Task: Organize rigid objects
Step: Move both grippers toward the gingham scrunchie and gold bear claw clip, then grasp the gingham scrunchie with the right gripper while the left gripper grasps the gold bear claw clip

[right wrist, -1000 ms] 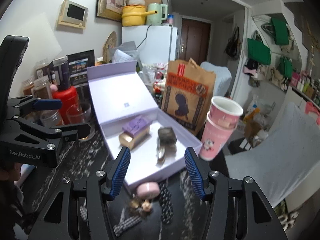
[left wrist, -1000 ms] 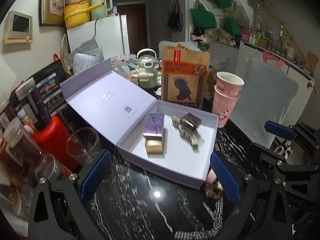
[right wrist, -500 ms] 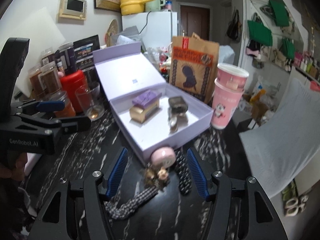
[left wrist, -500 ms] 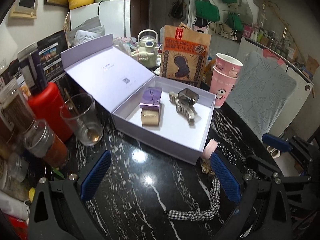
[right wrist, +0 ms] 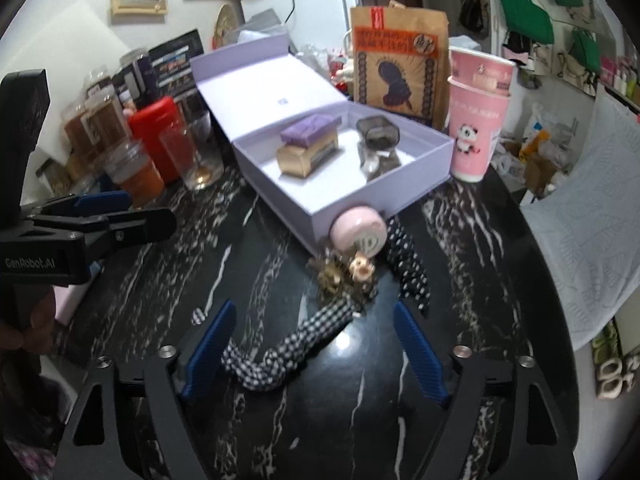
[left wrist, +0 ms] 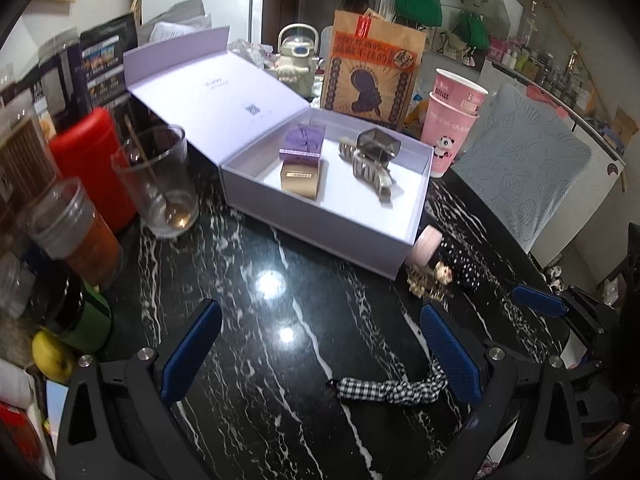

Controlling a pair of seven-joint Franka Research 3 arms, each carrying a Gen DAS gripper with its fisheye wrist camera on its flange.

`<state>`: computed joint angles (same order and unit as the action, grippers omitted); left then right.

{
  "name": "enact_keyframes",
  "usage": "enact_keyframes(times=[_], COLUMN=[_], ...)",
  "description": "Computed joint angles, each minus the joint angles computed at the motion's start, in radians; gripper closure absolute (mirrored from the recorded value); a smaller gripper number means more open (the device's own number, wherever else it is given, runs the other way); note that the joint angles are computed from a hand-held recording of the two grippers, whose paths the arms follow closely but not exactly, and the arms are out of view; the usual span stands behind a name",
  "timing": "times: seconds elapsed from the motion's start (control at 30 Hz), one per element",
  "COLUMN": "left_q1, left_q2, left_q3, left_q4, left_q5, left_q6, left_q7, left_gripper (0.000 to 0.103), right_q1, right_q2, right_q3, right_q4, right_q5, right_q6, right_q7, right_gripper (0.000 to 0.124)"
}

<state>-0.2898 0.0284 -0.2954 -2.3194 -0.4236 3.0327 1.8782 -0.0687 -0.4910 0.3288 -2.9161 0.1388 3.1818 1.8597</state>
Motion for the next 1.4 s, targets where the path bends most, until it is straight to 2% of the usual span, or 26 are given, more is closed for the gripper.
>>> enact_keyframes(times=[0.1, 0.2, 0.4, 0.47, 0.53, 0.63, 0.8, 0.93, 0.97, 1.13, 1.33, 1.4], left_q1=[0.003, 0.006, 0.013, 0.016, 0.019, 0.025, 0.041, 0.054, 0.056, 0.069, 0.078, 0.077], left_q2=[-0.001, 0.000, -0.002, 0.000, 0.003, 0.009, 0.023, 0.034, 0.037, 0.045, 0.063, 0.066], left_q3=[-0.002, -0.003, 0.001, 0.001, 0.001, 0.003, -0.003, -0.011, -0.013, -0.025, -0.044, -0.052], left_q4=[-0.013, -0.024, -0.046, -0.046, -0.048, -0.049, -0.038, -0.029, -0.027, -0.017, 0.008, 0.013], left_q5=[-0.042, -0.083, -0.119, -0.152, -0.166, -0.163, -0.186, -0.188, -0.181, -0.176, -0.183, -0.191], left_q6=[-0.002, -0.001, 0.012, 0.005, 0.005, 0.001, -0.016, -0.020, -0.019, -0.025, -0.051, -0.052], left_q7=[0.029, 0.059, 0.084, 0.115, 0.130, 0.130, 0.141, 0.140, 0.136, 0.134, 0.149, 0.161], left_gripper=[0.002, 0.002, 0.002, 0.002, 0.002, 0.002, 0.002, 0.002, 0.002, 0.002, 0.002, 0.002], right_q1=[0.053, 0.094, 0.167, 0.226, 0.253, 0.221, -0.001, -0.070, -0.067, -0.081, 0.106, 0.128], right_q2=[0.027, 0.059, 0.138, 0.174, 0.194, 0.228, 0.259, 0.274, 0.276, 0.254, 0.210, 0.190], right_q3=[-0.046, -0.081, -0.138, -0.194, -0.215, -0.178, 0.022, 0.067, 0.059, 0.071, -0.104, -0.120], right_q4=[0.000, 0.015, 0.047, 0.067, 0.080, 0.100, 0.129, 0.144, 0.144, 0.131, 0.090, 0.072], right_q5=[0.004, 0.012, 0.036, 0.055, 0.070, 0.060, -0.095, -0.182, -0.191, -0.226, -0.130, -0.105], right_q6=[0.006, -0.008, -0.002, -0.013, -0.024, -0.034, -0.042, -0.036, -0.032, -0.031, -0.051, -0.055], right_q7=[-0.026, -0.051, -0.091, -0.121, -0.141, -0.141, -0.010, 0.074, 0.085, 0.128, 0.057, 0.039], right_gripper=[0.032, 0.022, 0.022, 0.022, 0.022, 0.022, 0.021, 0.021, 0.022, 0.048, 0.069, 0.079])
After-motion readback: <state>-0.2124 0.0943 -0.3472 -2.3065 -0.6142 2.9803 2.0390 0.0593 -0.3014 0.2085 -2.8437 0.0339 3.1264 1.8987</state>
